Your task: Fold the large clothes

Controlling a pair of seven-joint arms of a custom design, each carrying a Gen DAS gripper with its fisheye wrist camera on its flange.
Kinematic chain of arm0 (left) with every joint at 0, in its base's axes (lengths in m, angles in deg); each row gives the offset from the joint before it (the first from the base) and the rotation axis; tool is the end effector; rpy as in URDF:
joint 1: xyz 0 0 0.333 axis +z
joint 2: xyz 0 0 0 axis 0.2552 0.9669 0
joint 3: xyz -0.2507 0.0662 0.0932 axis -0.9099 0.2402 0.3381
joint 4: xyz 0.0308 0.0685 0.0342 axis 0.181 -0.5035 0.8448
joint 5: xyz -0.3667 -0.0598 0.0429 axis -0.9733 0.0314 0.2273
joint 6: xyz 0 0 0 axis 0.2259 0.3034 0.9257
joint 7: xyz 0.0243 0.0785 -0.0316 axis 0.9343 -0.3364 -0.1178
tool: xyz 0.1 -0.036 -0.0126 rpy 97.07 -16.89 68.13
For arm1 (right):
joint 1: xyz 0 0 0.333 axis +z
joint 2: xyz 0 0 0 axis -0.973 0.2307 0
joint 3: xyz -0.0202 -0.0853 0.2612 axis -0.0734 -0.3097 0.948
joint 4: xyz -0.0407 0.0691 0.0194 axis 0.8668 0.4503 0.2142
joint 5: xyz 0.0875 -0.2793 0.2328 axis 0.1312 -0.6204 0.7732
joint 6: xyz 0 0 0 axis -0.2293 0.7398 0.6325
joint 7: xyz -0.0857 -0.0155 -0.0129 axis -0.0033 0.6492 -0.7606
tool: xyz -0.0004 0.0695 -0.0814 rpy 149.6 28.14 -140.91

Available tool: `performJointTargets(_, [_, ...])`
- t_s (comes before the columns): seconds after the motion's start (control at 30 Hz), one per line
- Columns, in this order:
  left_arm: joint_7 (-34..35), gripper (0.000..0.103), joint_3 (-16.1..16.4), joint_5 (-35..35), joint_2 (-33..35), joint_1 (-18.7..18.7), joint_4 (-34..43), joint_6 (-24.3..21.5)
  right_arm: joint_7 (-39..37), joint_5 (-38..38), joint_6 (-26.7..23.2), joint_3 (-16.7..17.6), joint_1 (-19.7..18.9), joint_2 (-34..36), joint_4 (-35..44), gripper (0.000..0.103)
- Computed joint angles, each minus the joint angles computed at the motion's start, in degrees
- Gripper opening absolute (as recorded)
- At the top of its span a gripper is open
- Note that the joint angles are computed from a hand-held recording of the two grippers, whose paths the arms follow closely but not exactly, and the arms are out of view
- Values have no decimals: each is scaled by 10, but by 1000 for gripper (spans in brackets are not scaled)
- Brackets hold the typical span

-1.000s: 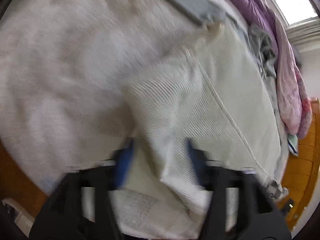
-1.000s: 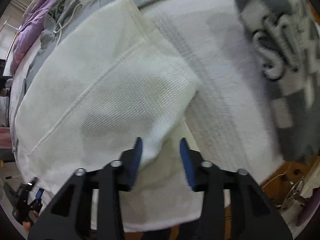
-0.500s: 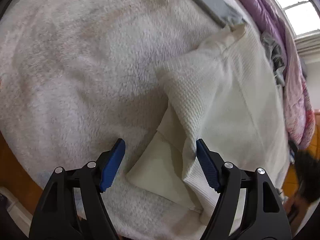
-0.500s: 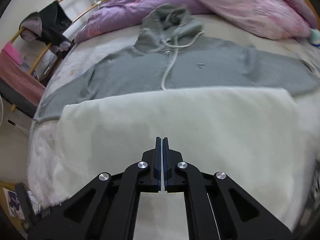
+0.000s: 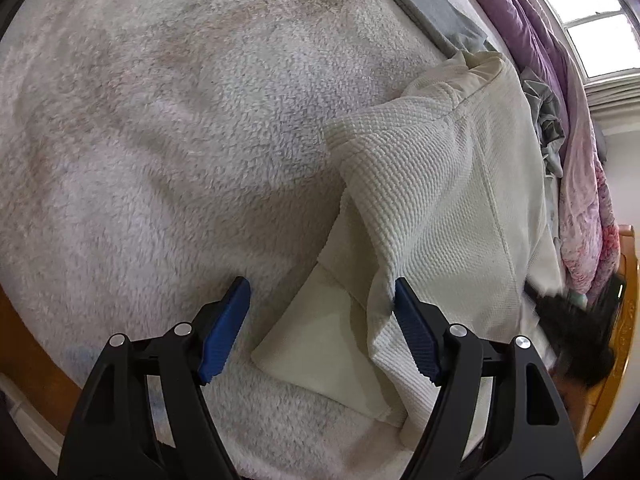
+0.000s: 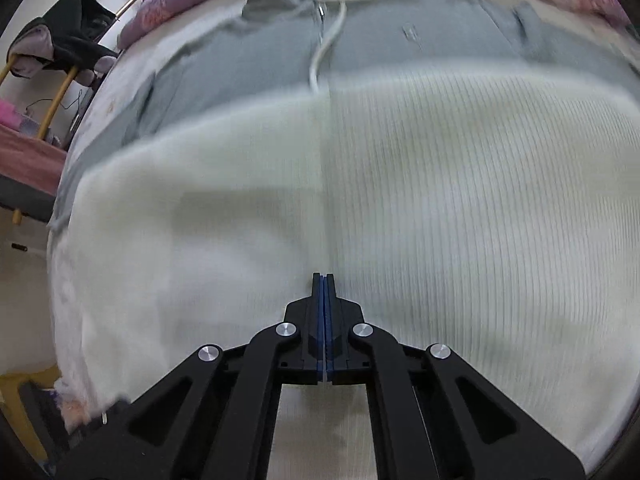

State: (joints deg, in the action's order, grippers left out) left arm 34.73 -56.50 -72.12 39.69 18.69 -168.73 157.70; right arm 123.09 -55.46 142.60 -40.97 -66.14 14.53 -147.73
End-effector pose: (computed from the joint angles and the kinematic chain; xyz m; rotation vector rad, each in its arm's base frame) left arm 0.3856 0.0721 0.3938 2.7158 -1.1478 0.6480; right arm 0.5210 0.1140 0.4229 -1.9736 1.9507 0.0513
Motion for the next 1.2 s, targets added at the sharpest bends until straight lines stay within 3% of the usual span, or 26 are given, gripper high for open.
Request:
performJointTargets(0.1, [5, 74, 6, -8, -18, 0, -14, -4, 12, 4, 6, 2, 1, -75, -84, 0])
performJointTargets(0.17, [12, 74, 8, -7, -24, -1, -18, -8, 28, 18, -31, -2, 0, -114, -125, 0])
performJointTargets(0.23, [22, 74, 11, -10, -30, -3, -23, -10, 30, 23, -15, 0, 0, -160, -179, 0])
performJointTargets(0.43, [35, 73, 10, -10, -47, -5, -37, -16, 34, 22, 0, 1, -1, -160, -193, 0])
performJointTargets(0.47, [33, 71, 9, -9, -48, -5, -39, -16, 33, 17, -2, 3, -1, -162, -193, 0])
performJointTargets(0.53, [42, 51, 19, -25, -46, -14, -36, -19, 30, 9, -3, 5, 0, -174, -198, 0])
performJointTargets(0.63, [37, 40, 4, -1, -43, -7, -26, -39, 31, -5, -6, 11, 1, -202, -209, 3])
performJointTargets(0.67, [41, 31, 3, 2, -40, -9, -22, -41, 24, -8, 0, 14, 4, -218, -218, 7])
performJointTargets(0.7, [50, 13, 6, -1, -41, -14, -21, -42, 13, -5, 8, 14, 11, -235, -229, 9])
performJointTargets(0.73, [56, 10, 10, -9, -45, -18, -20, -44, 6, -2, 15, 15, 17, -252, -242, 10])
performJointTargets(0.83, [46, 10, 10, -16, -58, -17, -11, -58, -41, 28, 34, 10, 52, -304, -276, 26])
performJointTargets(0.9, [43, 10, 25, -48, -78, -21, -11, -62, -71, 43, 43, 11, 74, -330, -292, 47])
performJointTargets(1.03, [29, 9, 27, -79, -104, -32, 9, -79, -130, 88, 76, 10, 129, -381, -331, 55])
performJointTargets(1.2, [25, 8, 17, -86, -91, -50, 45, -82, -168, 145, 112, 6, 177, -361, -325, 59])
